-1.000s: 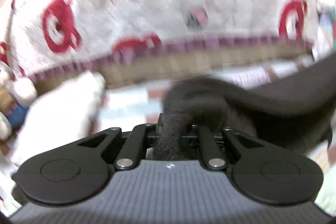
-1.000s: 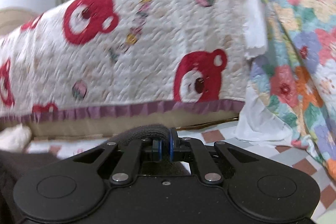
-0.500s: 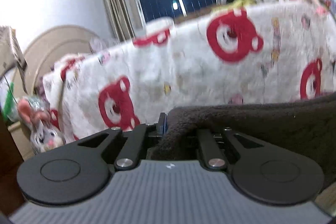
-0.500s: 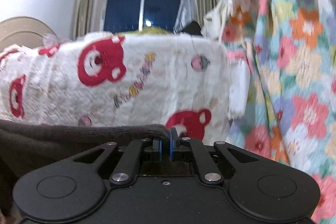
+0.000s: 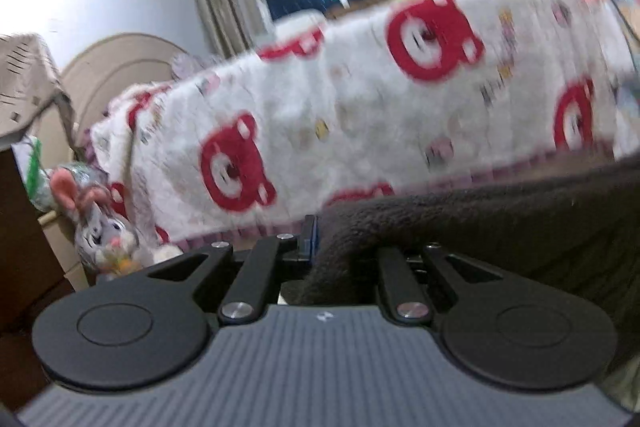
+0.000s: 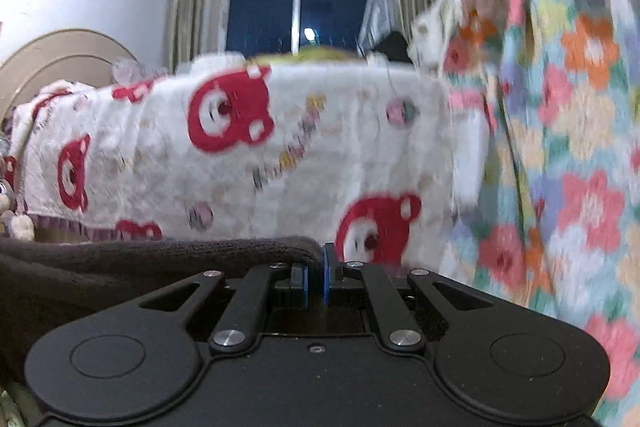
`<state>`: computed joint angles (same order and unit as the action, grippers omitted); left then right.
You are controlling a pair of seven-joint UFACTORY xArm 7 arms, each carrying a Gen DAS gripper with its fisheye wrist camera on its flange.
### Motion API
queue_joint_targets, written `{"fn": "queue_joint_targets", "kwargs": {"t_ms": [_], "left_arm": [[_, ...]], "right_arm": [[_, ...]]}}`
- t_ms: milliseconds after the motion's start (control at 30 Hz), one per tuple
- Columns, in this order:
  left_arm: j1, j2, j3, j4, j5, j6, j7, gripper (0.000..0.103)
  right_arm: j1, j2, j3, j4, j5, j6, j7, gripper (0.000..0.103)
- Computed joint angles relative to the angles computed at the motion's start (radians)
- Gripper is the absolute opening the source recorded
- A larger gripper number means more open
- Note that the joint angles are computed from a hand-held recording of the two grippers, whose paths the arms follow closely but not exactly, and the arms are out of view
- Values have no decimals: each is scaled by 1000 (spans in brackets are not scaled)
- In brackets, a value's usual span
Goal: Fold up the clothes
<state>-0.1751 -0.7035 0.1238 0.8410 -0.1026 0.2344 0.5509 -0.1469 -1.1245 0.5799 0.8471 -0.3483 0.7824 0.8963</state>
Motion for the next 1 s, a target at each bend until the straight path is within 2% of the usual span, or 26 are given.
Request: {"fn": "queue_joint_targets", "kwargs": {"t_ms": [33,100,167,200,267,300,333,367,400,433,467,500,567,633,700,767,833,867,1000], "left_arm": [[-7,21,0,-11,17,-25,27,9],[-55,119,19,-6,60,-139,128,9],[-105,283,39,103,73,-187,192,9],[-150,369,72,184,117,-184,165,9],[-162,568,81,392,242,-141,-9,13],[-214,672,131,497,315,-124,-113,21],[-268,777,191,602,387,-95,-218,32],[-281,882,214,706,448,-64,-323,55],[-253,970,195,811,534,-2,-427,66],[-203,1032,134,881,583,59,-493,67],[-128,1076,32,932,615,137,-516,68],[-81,1095,-36,943,635,192,-541,68],[-26,1061,-107,844,550,207,-512,69],[26,983,-161,687,411,189,-433,69],[67,897,-195,540,282,157,-351,69],[107,815,-228,422,102,147,-222,69],[120,740,-231,333,-69,164,-89,70],[113,713,-221,305,-102,174,-65,71],[73,634,-184,240,-234,209,82,75]], "right_arm": [[1,-2,0,-24,9,-5,16,6],[-4,19,-8,-58,2,-47,27,6],[-32,96,-36,-62,-20,-130,18,6],[-52,151,-56,-53,-36,-172,2,6],[-102,327,-93,20,-83,-204,-79,8],[-124,431,-106,79,-110,-198,-122,12],[-154,524,-102,137,-148,-187,-140,22],[-199,600,-72,182,-201,-171,-117,52],[-227,677,-52,224,-244,-157,-101,54],[-241,729,-43,238,-286,-173,-85,54],[-249,758,-32,238,-323,-183,-50,56],[-245,780,-25,238,-335,-167,-18,56],[-207,776,-37,186,-312,-166,41,57],[-101,722,-115,64,-199,-223,17,59],[22,657,-183,-40,-97,-199,-37,59],[140,572,-240,-140,-9,-149,-60,59],[236,483,-283,-222,73,-94,-60,59],[257,436,-285,-252,105,-66,-27,59],[294,258,-248,-348,222,32,208,60]]}}
